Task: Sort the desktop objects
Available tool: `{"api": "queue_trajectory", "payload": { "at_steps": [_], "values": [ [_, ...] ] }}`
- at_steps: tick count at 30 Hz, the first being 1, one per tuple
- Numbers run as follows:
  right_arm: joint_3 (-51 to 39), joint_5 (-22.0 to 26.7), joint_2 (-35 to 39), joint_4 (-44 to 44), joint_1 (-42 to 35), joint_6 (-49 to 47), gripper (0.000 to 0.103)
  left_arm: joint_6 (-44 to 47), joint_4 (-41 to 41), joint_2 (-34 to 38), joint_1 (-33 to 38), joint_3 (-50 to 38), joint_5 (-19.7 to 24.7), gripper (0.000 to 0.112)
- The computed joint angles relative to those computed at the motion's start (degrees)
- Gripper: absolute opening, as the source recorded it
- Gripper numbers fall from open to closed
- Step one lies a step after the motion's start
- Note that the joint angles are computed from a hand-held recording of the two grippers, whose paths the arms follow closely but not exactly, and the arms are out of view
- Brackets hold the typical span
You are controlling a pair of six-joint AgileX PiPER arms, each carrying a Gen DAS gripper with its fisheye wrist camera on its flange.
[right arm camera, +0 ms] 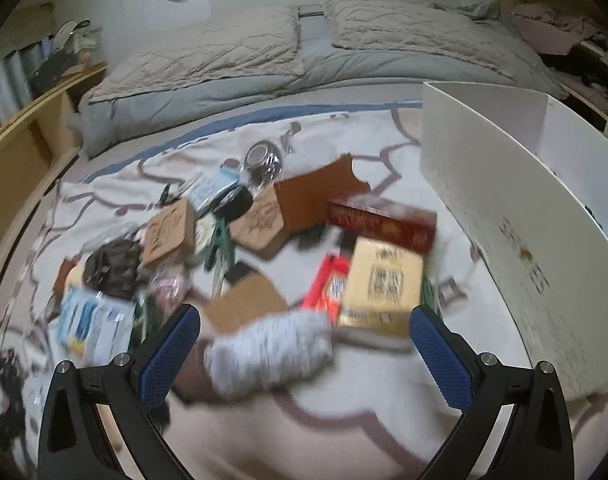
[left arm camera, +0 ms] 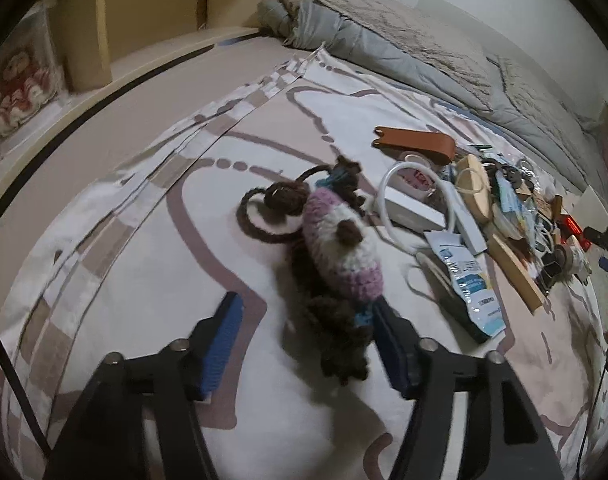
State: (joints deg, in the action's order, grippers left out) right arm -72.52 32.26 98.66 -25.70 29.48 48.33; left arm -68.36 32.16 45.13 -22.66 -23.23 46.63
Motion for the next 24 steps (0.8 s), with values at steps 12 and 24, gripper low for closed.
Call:
{"api": "queue_trajectory", "payload": {
  "at_steps": [12, 24],
  "values": [
    [7.51, 2.12, -2.89, -0.36, -0.22, -3.76, 0.103, -18.28, 9.73, 4.22, -13.68, -0.88, 12.07, 0.087],
    [12.79, 8.75, -11.9, 6.36, 0.57, -17.92, 0.103, -20.43, 12.89, 0.07, -19.04, -2.22, 15.93, 0.087]
  ]
}}
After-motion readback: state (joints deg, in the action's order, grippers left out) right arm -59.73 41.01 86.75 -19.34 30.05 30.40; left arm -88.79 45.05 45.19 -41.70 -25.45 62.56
